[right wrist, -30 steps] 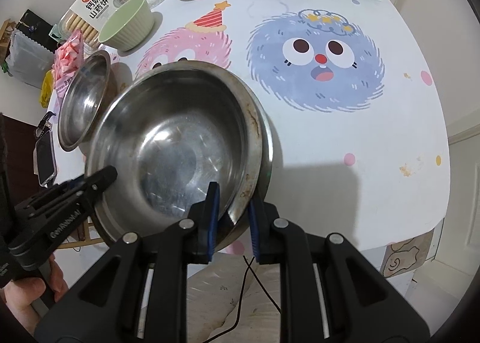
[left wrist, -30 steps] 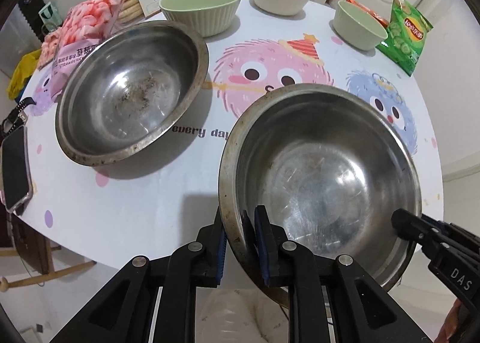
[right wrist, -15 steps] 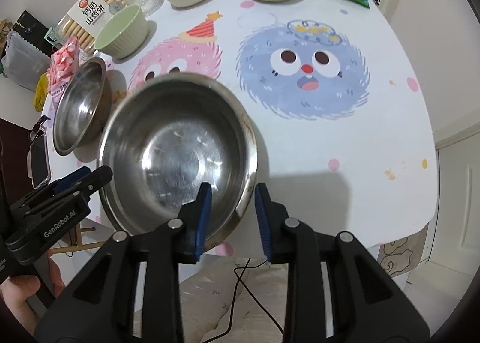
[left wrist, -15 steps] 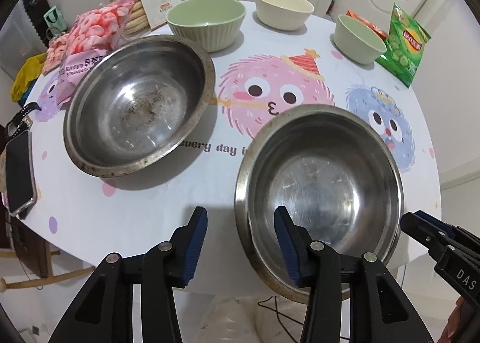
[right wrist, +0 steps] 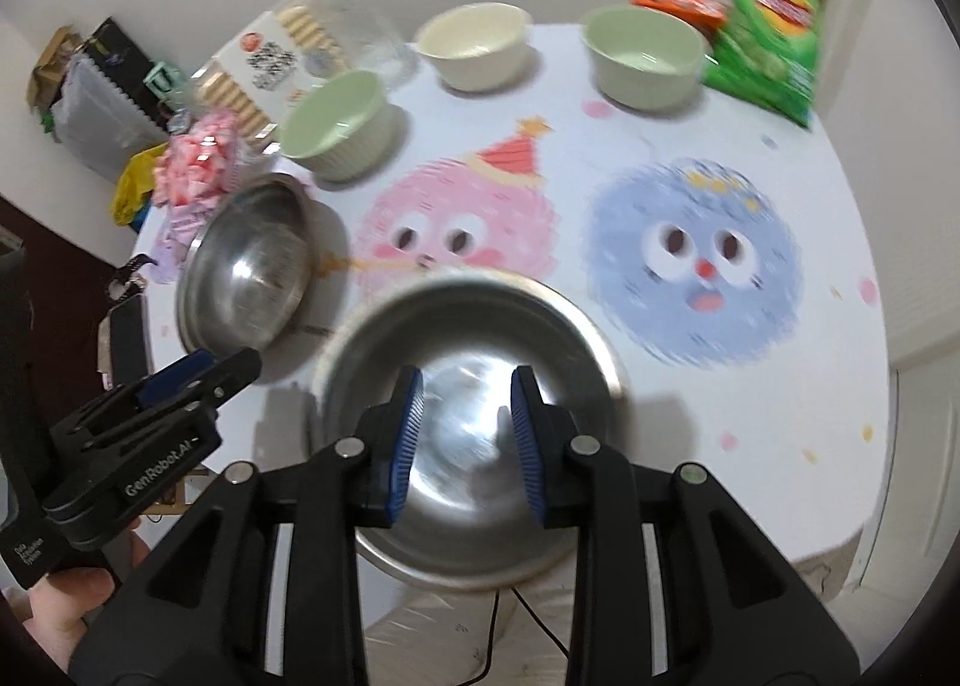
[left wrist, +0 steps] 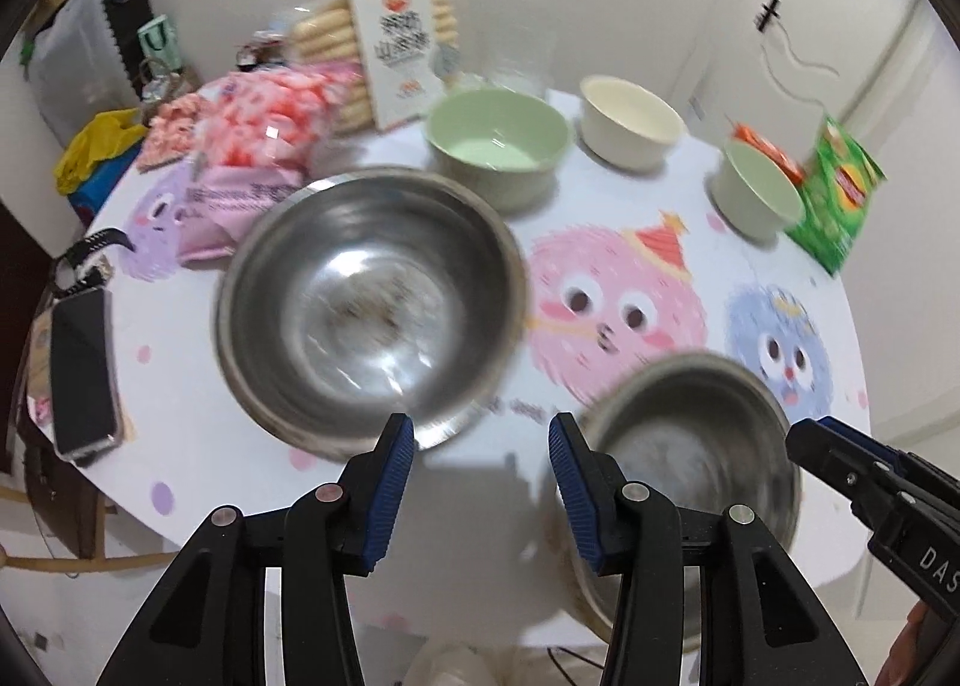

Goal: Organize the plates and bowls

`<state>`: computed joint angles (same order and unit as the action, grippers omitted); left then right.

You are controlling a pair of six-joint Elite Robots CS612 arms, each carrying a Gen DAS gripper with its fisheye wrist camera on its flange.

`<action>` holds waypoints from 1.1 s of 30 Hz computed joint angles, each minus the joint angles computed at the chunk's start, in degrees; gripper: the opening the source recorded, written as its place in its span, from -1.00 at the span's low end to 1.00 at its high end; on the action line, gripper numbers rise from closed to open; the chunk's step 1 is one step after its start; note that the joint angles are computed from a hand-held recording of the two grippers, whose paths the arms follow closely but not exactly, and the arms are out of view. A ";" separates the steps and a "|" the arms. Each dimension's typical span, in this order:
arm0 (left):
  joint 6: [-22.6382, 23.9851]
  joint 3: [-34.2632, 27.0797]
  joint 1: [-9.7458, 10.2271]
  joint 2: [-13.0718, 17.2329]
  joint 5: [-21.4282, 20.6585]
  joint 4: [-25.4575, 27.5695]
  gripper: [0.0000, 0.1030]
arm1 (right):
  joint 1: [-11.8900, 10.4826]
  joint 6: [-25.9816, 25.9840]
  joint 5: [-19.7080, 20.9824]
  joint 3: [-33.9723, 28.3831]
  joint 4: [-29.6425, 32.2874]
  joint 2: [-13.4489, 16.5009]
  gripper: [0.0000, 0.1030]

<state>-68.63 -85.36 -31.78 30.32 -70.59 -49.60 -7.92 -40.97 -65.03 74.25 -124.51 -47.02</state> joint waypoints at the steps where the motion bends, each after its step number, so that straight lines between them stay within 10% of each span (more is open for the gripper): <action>1: -0.53 -0.43 0.33 0.10 0.41 0.56 -0.07 | 0.50 -0.40 0.53 -0.11 0.16 0.02 -0.37; 29: -3.89 -6.64 7.11 5.37 -1.83 5.58 -0.07 | 9.24 3.43 -3.86 -6.54 3.39 6.76 -0.21; 33: -3.25 -6.27 7.34 5.48 -2.24 5.23 -0.31 | 9.75 3.32 -6.09 -6.50 2.81 7.09 -0.54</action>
